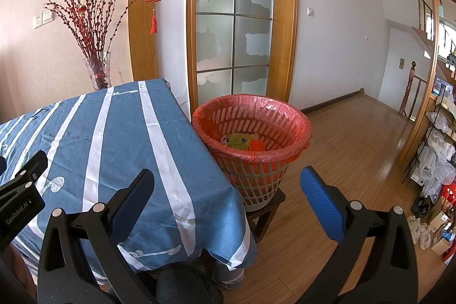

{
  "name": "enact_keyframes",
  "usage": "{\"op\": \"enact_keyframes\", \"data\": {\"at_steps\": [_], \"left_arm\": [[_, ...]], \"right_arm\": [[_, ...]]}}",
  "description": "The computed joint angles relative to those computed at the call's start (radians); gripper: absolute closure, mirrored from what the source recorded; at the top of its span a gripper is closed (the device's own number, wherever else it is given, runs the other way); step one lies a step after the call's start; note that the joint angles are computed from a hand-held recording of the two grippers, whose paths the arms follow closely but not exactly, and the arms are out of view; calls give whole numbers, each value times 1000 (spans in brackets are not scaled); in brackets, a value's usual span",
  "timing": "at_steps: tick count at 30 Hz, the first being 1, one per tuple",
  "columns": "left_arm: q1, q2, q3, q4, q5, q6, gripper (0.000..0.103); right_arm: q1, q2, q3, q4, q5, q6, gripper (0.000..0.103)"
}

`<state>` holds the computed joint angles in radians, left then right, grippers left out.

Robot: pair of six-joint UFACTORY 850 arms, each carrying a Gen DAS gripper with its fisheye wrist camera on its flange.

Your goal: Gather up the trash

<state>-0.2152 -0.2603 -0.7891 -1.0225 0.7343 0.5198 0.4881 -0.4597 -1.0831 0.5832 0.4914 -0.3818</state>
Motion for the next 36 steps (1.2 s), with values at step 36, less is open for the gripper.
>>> {"op": "enact_keyframes", "data": {"at_steps": [36], "left_arm": [[0, -5, 3, 3, -3, -8, 4]], "right_arm": [[1, 1, 0, 3, -2, -2, 2]]}}
